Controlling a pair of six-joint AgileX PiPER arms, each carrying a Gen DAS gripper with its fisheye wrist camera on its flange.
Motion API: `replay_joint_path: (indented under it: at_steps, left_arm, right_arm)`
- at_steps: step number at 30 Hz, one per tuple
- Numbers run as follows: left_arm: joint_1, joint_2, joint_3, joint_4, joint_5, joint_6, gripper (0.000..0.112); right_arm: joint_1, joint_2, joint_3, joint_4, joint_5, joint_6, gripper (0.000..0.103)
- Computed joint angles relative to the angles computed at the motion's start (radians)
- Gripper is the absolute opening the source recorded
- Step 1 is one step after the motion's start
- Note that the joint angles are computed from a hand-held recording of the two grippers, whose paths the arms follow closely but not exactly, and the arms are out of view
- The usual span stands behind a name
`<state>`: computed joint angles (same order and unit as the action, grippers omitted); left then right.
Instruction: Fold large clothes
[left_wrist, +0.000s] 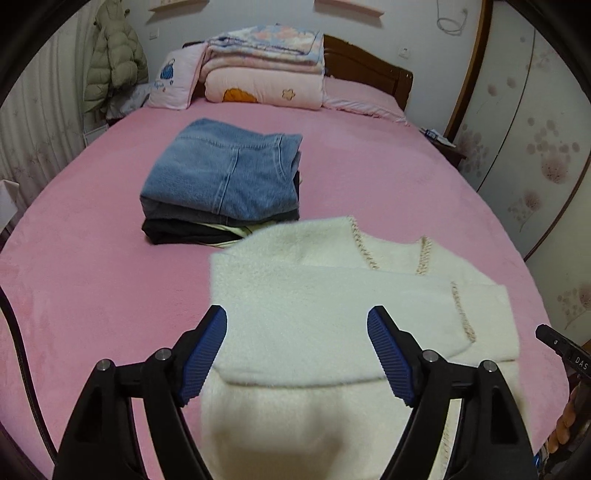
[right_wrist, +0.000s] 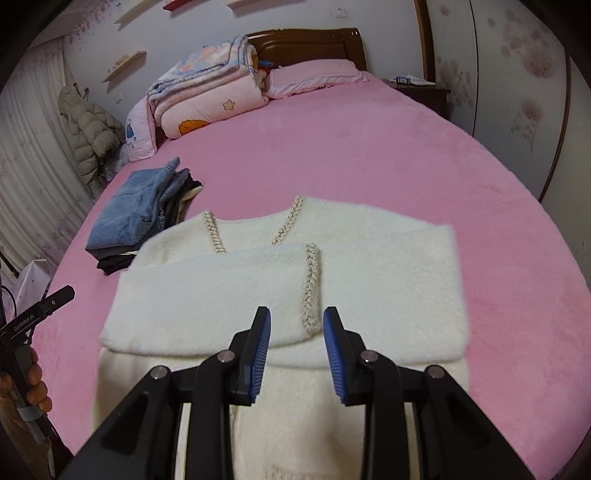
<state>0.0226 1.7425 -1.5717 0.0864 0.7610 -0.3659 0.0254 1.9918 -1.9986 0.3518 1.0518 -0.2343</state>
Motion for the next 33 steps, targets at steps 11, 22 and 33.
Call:
replay_joint_path:
  at_steps: [11, 22, 33]
  left_arm:
    - [-0.218, -0.3, 0.143, 0.242, 0.123, -0.207, 0.098]
    - [-0.46, -0.477, 0.232, 0.437, 0.289, -0.433, 0.098]
    - [-0.612, -0.551, 0.25, 0.517, 0.397, -0.557, 0.098]
  right_arm:
    - [-0.101, -0.302, 0.247, 0.135, -0.004, -0.168, 0.047]
    - [-0.216, -0.488, 0.412, 0.233, 0.036, -0.32, 0.048]
    - [-0.284, -0.588, 0.486, 0.241, 0.074, -0.353, 0.048]
